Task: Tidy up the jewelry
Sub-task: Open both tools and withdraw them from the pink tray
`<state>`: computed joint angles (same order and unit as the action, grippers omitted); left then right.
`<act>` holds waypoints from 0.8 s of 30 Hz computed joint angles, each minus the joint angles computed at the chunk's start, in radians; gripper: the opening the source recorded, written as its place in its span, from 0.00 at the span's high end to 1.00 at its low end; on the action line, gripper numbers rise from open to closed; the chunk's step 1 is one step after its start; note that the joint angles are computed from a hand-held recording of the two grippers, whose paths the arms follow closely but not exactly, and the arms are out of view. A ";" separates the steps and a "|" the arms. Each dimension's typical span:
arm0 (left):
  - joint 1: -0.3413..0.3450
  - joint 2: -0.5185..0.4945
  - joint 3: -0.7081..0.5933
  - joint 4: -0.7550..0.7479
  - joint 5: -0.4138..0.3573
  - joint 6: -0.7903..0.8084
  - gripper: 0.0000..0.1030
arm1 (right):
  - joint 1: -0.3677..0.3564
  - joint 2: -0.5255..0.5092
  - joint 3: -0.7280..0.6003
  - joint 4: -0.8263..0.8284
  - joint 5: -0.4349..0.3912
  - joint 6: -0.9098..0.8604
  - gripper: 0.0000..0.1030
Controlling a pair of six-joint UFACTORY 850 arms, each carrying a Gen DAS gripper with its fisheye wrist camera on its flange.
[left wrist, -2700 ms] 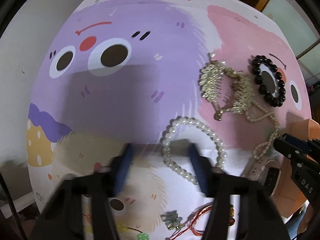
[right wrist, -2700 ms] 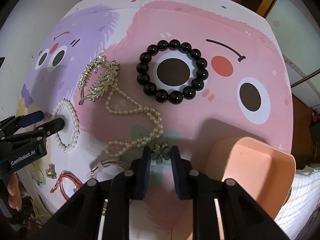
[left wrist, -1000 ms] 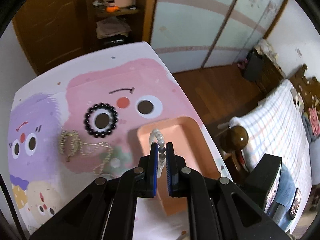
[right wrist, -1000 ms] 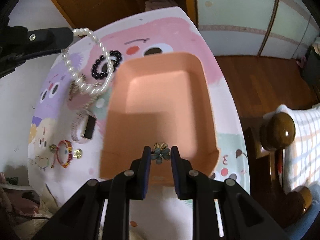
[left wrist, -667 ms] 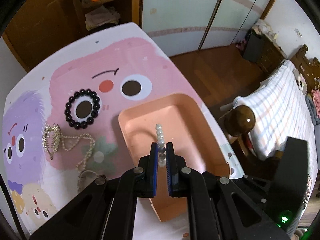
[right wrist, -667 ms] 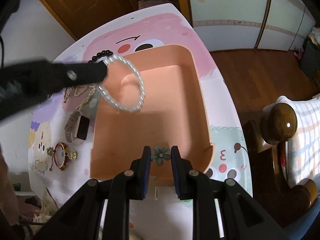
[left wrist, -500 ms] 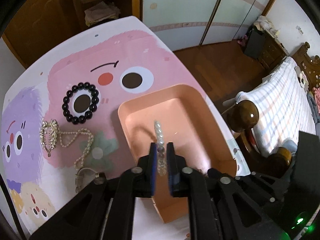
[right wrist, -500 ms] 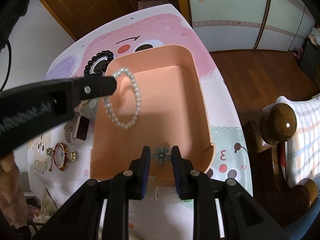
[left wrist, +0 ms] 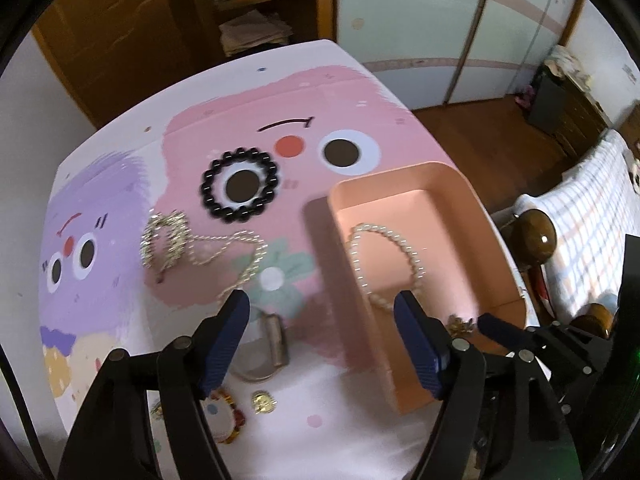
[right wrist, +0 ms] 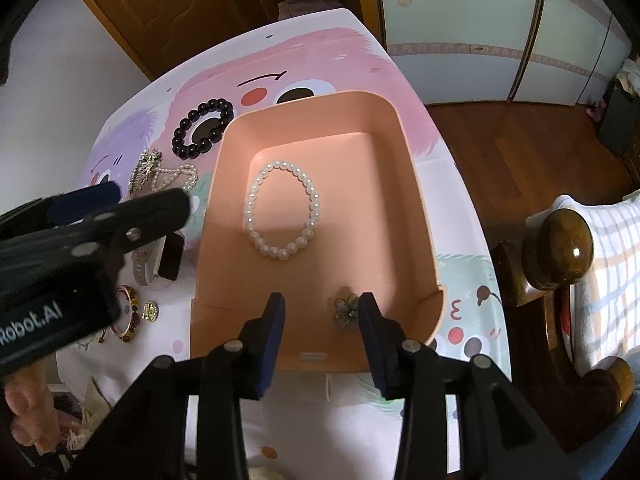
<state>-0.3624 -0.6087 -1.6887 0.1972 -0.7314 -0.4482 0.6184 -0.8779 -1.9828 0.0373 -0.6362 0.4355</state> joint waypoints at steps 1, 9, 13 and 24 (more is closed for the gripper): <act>0.002 0.009 0.011 0.013 0.003 -0.013 0.29 | 0.001 -0.002 -0.003 -0.002 -0.002 0.003 0.63; 0.012 0.067 0.081 0.062 0.008 -0.053 0.29 | 0.007 -0.009 -0.018 -0.029 -0.016 0.030 0.63; 0.022 0.097 0.120 0.049 0.019 -0.046 0.29 | 0.012 -0.011 -0.023 -0.038 -0.019 0.037 0.63; 0.051 0.166 0.218 0.094 0.047 -0.128 0.28 | 0.026 -0.013 -0.036 -0.052 -0.031 0.047 0.63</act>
<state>-0.3109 -0.4430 -1.4710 0.2909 -0.6844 -0.5764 0.6445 -0.8911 -2.0183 -0.0147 -0.6669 0.4822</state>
